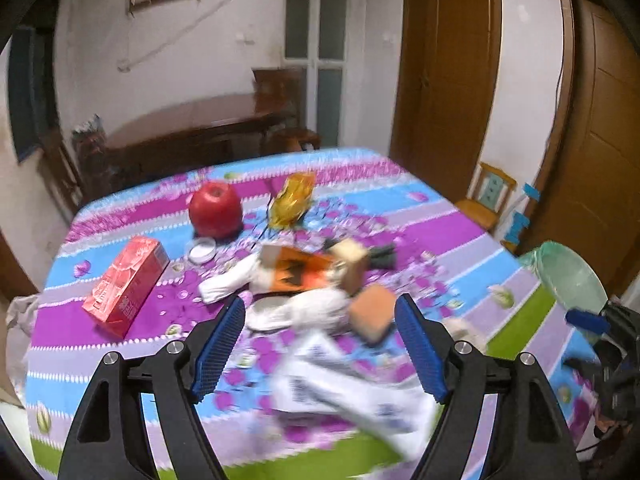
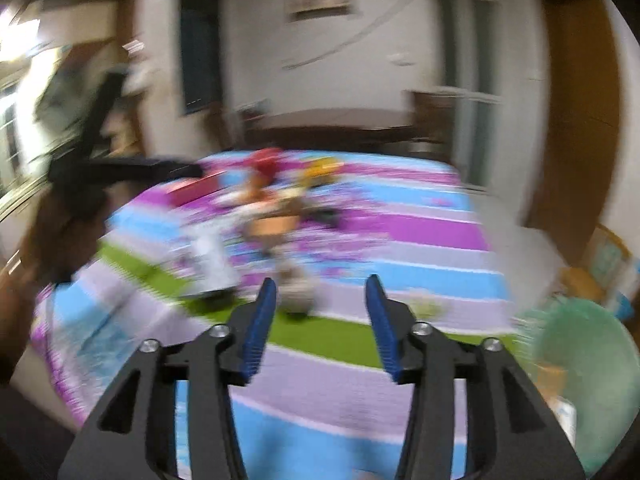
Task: Collect trash
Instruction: 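Swing both tools back to the table, then grasp the white foil packet with the right gripper while left grasps the orange wrapper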
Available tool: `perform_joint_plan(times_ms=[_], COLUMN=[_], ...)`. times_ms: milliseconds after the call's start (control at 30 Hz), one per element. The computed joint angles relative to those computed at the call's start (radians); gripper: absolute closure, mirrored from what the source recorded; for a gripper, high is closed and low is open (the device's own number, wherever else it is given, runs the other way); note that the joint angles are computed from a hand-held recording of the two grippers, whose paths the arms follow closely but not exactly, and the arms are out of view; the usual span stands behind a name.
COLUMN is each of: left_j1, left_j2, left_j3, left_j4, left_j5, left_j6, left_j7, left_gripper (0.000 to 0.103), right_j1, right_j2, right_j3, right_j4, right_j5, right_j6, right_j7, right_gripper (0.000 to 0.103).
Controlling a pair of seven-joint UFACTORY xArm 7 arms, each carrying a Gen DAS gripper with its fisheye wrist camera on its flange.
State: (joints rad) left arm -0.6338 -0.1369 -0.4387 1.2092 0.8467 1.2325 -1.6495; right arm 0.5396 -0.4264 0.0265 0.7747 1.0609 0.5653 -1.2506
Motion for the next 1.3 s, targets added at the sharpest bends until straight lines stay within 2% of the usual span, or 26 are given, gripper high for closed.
perform_joint_plan(times_ms=[67, 167, 367, 433, 567, 600, 633, 667, 700, 733, 767, 867, 1133, 1300], left_j1=[0.018, 0.067, 0.170, 0.192, 0.211, 0.212, 0.212, 0.212, 0.209, 0.205, 0.199, 0.177, 0.118, 0.087], left_j2=[-0.073, -0.100, -0.077, -0.052, 0.003, 0.013, 0.018, 0.027, 0.030, 0.032, 0.030, 0.016, -0.048, -0.067], left_j3=[0.038, 0.063, 0.087, 0.085, 0.108, 0.115, 0.122, 0.127, 0.128, 0.130, 0.125, 0.103, 0.022, -0.058], left_j4=[-0.089, -0.148, -0.188, -0.175, -0.155, -0.152, -0.155, -0.152, -0.153, -0.157, -0.157, -0.159, -0.139, -0.082], left_j5=[-0.037, -0.044, 0.010, 0.031, 0.047, 0.046, 0.043, 0.046, 0.052, 0.054, 0.066, 0.116, 0.181, 0.204], left_j6=[-0.063, -0.161, -0.347, -0.363, -0.418, -0.428, -0.444, -0.457, -0.464, -0.482, -0.480, -0.459, -0.255, -0.070], left_j7=[0.072, 0.177, 0.252, 0.258, 0.288, 0.289, 0.291, 0.290, 0.289, 0.294, 0.289, 0.262, 0.131, 0.054], left_gripper=[0.025, 0.025, 0.025, 0.025, 0.026, 0.033, 0.039, 0.056, 0.073, 0.078, 0.082, 0.090, 0.092, 0.092], right_j1=[0.023, 0.042, 0.046, 0.044, 0.032, 0.029, 0.024, 0.019, 0.015, 0.011, 0.008, 0.008, 0.036, 0.051], right_j2=[0.027, 0.104, 0.268, 0.321, 0.380, 0.391, 0.400, 0.397, 0.399, 0.393, 0.385, 0.338, 0.197, 0.088], right_j3=[0.031, 0.083, 0.176, 0.198, 0.216, 0.219, 0.221, 0.222, 0.222, 0.222, 0.219, 0.213, 0.157, 0.112], right_j4=[0.023, 0.086, 0.198, 0.234, 0.276, 0.284, 0.291, 0.288, 0.287, 0.282, 0.280, 0.239, 0.129, 0.061], right_j5=[-0.012, -0.069, -0.233, -0.293, -0.362, -0.371, -0.380, -0.391, -0.387, -0.364, -0.346, -0.306, -0.174, -0.110], right_j6=[0.003, 0.006, -0.035, -0.059, -0.042, -0.031, -0.017, -0.007, 0.005, 0.013, 0.032, 0.023, 0.067, 0.108], right_j7=[-0.012, 0.020, 0.149, 0.207, 0.279, 0.293, 0.301, 0.310, 0.310, 0.291, 0.274, 0.237, 0.142, 0.114], right_gripper=[0.036, 0.025, 0.023, 0.023, 0.024, 0.026, 0.036, 0.051, 0.055, 0.060, 0.068, 0.076, 0.080, 0.080])
